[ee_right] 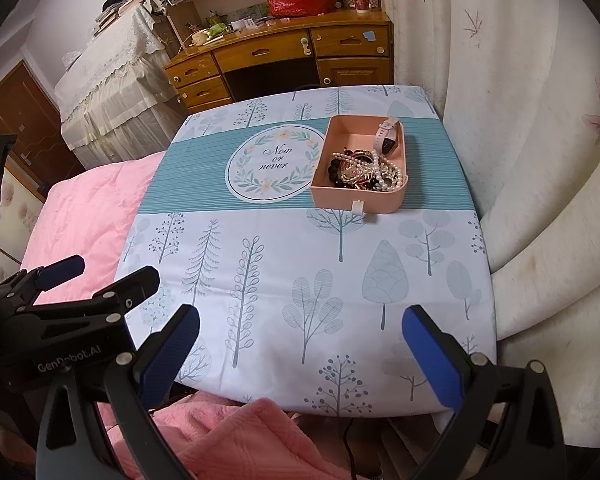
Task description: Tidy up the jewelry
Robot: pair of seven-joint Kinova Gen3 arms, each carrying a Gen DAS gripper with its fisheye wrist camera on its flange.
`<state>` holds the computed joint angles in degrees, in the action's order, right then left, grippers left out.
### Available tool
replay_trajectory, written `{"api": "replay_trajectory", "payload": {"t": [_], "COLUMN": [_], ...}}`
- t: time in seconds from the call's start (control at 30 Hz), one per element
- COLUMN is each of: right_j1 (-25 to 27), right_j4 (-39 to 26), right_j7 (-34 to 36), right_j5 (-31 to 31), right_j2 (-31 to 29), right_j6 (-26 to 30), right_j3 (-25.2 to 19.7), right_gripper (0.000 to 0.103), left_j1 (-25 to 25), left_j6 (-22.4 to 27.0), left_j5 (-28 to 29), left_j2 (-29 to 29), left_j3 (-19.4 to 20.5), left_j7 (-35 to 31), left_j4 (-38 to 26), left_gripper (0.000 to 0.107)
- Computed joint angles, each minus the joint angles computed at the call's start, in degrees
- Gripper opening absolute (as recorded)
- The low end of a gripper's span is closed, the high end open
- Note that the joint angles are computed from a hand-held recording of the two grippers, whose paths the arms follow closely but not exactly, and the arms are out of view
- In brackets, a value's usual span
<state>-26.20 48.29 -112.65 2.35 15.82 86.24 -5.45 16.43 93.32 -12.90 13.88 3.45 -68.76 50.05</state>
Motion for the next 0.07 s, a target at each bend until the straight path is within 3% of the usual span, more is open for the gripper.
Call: {"api": "replay_trajectory", "payload": {"t": [0.07], "right_j1": [0.0], "right_j4": [0.0], "right_j7": [0.0], "right_j5": [0.0], "right_j2": [0.0], "right_j6": [0.0], "right_j3": [0.0], "right_gripper": [0.102], "left_j1": [-0.1], "left_j6": [-0.1], "left_j5": [0.0], "left_j2": [-0.2], "left_j3": [0.0], "left_j7": [-0.3], "left_j4": [0.3], "left_gripper": [0.102]}}
